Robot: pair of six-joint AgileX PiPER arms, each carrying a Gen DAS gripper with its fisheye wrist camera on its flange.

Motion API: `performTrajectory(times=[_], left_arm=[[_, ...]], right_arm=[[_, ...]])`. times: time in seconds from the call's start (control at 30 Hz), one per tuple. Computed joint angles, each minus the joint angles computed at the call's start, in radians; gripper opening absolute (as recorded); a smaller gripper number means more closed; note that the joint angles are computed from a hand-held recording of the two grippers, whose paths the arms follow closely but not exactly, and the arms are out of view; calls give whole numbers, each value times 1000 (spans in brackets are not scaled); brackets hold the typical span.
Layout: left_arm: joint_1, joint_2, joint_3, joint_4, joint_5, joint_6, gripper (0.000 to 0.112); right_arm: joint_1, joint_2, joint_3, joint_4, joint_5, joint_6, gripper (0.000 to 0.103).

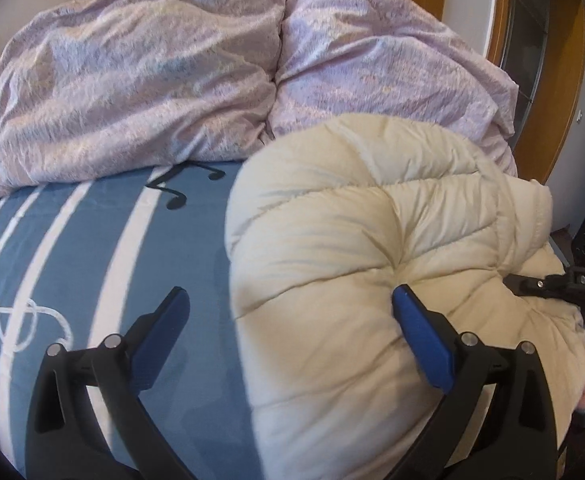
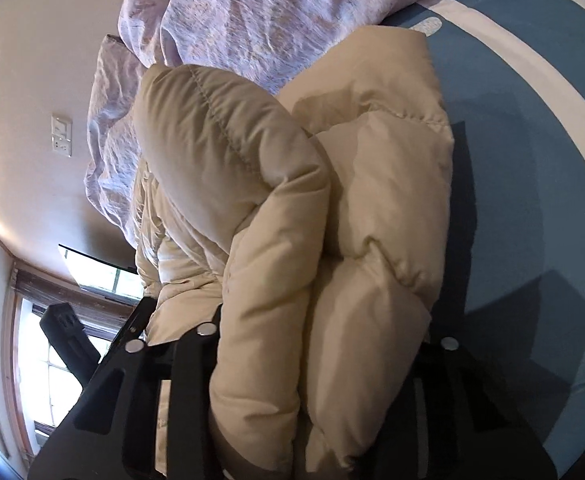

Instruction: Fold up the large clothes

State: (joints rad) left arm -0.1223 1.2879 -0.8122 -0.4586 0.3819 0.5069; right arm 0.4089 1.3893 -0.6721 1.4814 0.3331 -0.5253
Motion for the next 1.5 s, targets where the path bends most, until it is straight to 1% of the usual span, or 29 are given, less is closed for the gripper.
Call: performTrajectory(times=[0.1,0.2,0.33,0.4,0.43,0.53,0.7,0.83,0.97,1.07,1.17,1.23,1.27,1.3,1.37,1.43,1.5], left_arm=[[28,-31,3,-9,28,37,101],[62,-40,-4,-35,61,73,101],[101,-36,-9,-82,84,132,101],[120,-29,-13,-122,105,174,101],[131,-24,-19,-147,125,197,101],[187,28,-63,-255,237,280,101],[230,122,-129,-336,371,308,101],[252,220,-190,-390,480,299,100],[256,302,-225,-435,554,289,97],[264,356,-242,-486,614,286,90],[269,371,-238,-526,633,295,78],[283,364,-234,-550,652,313,62],[295,363,-233,-563,666,324,58],[307,360,-234,-573,683,333,51],[330,351,-237,-588,707,346,46],[348,336,-236,-595,716,358,42],[366,329,-242,-601,728,367,42]], right_arm=[[-8,-4,0,-28,0,37,29],[12,4,-18,-93,-23,111,29],[26,4,-33,-191,-40,216,29],[43,6,-47,-264,-53,299,29],[48,6,-52,-295,-56,335,29],[59,15,-69,-371,-64,416,29],[65,37,-93,-398,-65,451,29],[61,43,-92,-369,-63,418,30],[53,47,-84,-291,-58,334,30],[39,50,-66,-156,-46,192,30],[31,44,-42,-6,-44,21,30],[27,38,-28,83,-39,-86,30],[29,36,-25,133,-38,-142,30],[30,35,-26,149,-35,-162,30],[39,43,-45,140,-34,-165,29],[54,58,-80,94,-40,-128,28],[69,80,-124,59,-42,-98,27]])
